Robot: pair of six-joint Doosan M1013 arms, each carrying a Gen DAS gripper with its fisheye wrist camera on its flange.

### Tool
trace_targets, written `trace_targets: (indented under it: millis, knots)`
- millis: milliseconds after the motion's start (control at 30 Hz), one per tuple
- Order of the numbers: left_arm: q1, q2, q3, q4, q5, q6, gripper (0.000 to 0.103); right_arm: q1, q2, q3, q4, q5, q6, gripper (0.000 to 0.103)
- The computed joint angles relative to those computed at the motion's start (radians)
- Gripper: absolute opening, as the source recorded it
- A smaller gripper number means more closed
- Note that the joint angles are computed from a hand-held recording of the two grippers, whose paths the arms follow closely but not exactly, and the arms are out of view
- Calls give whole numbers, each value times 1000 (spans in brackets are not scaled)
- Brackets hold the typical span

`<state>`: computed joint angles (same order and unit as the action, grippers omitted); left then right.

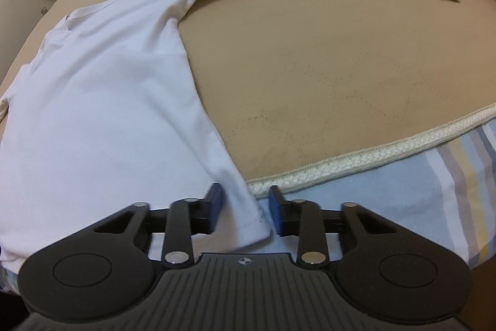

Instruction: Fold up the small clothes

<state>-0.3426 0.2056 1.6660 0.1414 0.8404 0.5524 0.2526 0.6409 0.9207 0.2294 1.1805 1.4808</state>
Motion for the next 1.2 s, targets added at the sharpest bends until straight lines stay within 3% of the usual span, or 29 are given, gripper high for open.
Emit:
trace_targets:
  millis: [33,100,167,200,233,267,300,333,367,433,500,600,633,700,800,833,867,900,933,1000,1067,1100,1167,1200]
  knots:
    - [-2,-8,5,21,-13,-10,6,-6,-5,4,25,3,1,6]
    - [-19,-51,36,153,-94,-102,5,-22,-1,-14,70,-13,19,5]
    - [-36,-111,84,345,-205,-245,5,-50,-62,67,205,-157,19,4]
    - [-40,-125,89,378,-194,-252,5,-64,-96,112,290,-238,-13,3]
    - [-45,-121,76,358,-131,-220,5,-72,-117,133,323,-269,-59,3]
    - [-36,-111,72,287,-96,-177,5,-73,-116,131,304,-248,-52,3]
    - [-24,-101,72,204,-80,-130,5,-74,-96,109,252,-175,7,3]
    - [-20,-93,64,173,-54,-87,5,-78,-67,78,220,-74,97,3]
    - [-24,-93,62,186,-53,-68,5,-80,-55,67,192,-26,135,3]
    - [-21,-114,80,188,-102,-62,5,-73,-67,73,189,-53,68,3]
    - [-15,-101,62,132,-36,-29,5,-71,-74,72,182,-60,20,3]
    - [-9,-60,28,70,62,72,6,-51,-30,11,30,70,125,0]
    - [-5,-48,19,49,81,95,6,-38,-25,4,-48,76,143,0]
    - [7,-46,23,15,47,122,8,-31,-30,12,-111,31,179,0]
    - [0,-64,37,95,-37,75,29,-39,-69,73,-84,-119,182,4]
    - [-4,-76,48,145,-62,28,29,-39,-86,100,-51,-180,127,6]
    - [-5,-80,52,165,-80,9,29,-38,-93,112,-5,-205,63,16]
    - [-6,-78,51,158,-83,10,31,-35,-87,104,49,-182,-4,26]
    - [-2,-70,44,132,-69,34,33,-32,-70,82,81,-107,-61,46]
    - [-1,-39,29,67,-8,94,34,-15,-39,48,25,18,-57,50]
    - [3,-20,19,35,43,115,34,-12,-27,38,11,77,-60,50]
    - [8,-19,21,25,49,115,33,-10,-27,38,12,77,-70,50]
    - [18,-15,21,-10,38,130,29,-13,-31,42,26,76,-82,33]
    - [20,-12,20,-26,36,146,11,-17,-31,44,30,77,-72,10]
